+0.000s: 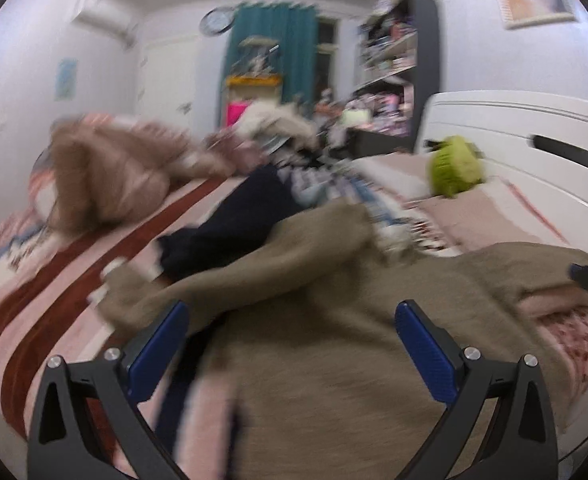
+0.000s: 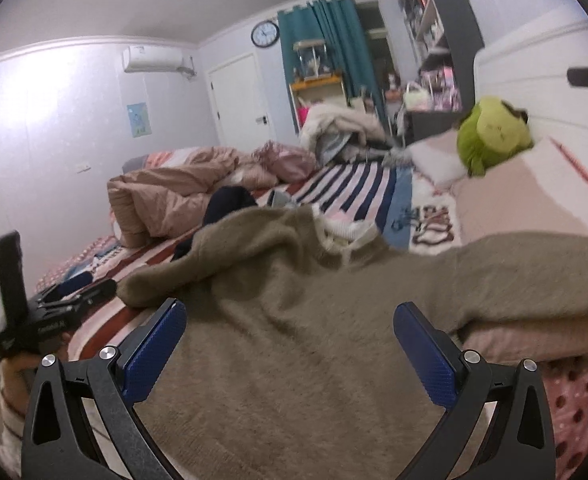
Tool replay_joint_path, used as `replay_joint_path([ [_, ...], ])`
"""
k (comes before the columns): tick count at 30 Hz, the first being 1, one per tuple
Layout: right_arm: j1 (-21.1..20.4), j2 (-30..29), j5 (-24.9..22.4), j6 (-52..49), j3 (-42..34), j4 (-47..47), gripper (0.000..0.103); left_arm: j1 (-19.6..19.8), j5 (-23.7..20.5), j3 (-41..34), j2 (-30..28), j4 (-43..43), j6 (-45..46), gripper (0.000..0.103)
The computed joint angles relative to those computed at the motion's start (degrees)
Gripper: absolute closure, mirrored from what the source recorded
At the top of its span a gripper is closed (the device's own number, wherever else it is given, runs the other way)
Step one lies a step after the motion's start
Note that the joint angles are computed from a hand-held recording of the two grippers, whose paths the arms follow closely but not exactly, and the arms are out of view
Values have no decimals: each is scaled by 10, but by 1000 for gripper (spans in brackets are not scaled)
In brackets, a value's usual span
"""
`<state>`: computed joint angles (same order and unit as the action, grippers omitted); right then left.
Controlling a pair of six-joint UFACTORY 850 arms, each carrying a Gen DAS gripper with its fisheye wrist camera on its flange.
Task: Fold small clothes
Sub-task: 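Grasp the sweater sleeve with the left gripper and lift it across the body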
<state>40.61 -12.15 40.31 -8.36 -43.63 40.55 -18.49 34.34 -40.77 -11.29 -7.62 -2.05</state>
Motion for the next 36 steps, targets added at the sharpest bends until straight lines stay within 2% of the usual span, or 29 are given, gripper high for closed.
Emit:
replay_joint_path([
  [1, -6, -9, -9, 4, -8, -8, 0, 20, -9, -5, -9, 23, -18, 1],
  [4, -19, -35, -37, 6, -37, -28, 0, 86, -33, -30, -43, 160, -145, 2],
  [7, -37, -63, -77, 18, -72, -67, 4, 134, -34, -52, -76, 273, -264, 3],
  [9, -44, -81, -95, 4, -95, -68, 7, 152, -35, -66, -95, 280, -264, 3],
  [11, -53, -98, -114, 9, -117, -78, 16, 174, -35, -88, -117, 323, -308, 3],
  [14, -65, -121, -132, 66, -139, -132, 16, 213, -16, -121, -154, 425, -445, 3],
  [17, -70, -139, -139, 96, -155, -164, 16, 229, -33, -161, -192, 466, -505, 3],
  [19, -73, -147, -143, 104, -161, -174, 16, 238, -31, -200, -230, 534, -585, 4],
  [21, -78, -152, -144, 132, -165, -196, 16, 240, -31, -234, -266, 579, -647, 11],
  [23, -82, -160, -145, 159, -171, -215, 16, 228, -65, -243, -271, 557, -625, 16],
  [24, -82, -161, -144, 168, -171, -219, 16, 220, -82, -243, -268, 527, -592, 25],
  [25, -84, -163, -145, 174, -172, -223, 16, 214, -92, -242, -265, 512, -574, 41],
  [26, -84, -165, -144, 180, -173, -226, 16, 211, -96, -242, -265, 515, -572, 50],
  [27, -84, -166, -144, 182, -175, -227, 16, 208, -97, -242, -267, 509, -564, 71],
  [28, -84, -166, -144, 185, -175, -228, 16, 207, -91, -239, -268, 492, -551, 83],
  [30, -83, -165, -142, 188, -175, -228, 16, 198, -66, -214, -254, 390, -474, 89],
  [33, -81, -165, -137, 184, -174, -224, 16, 185, -36, -155, -202, 210, -321, 90],
  [36, -79, -163, -133, 181, -174, -221, 16, 169, 21, -81, -135, 30, -171, 90],
])
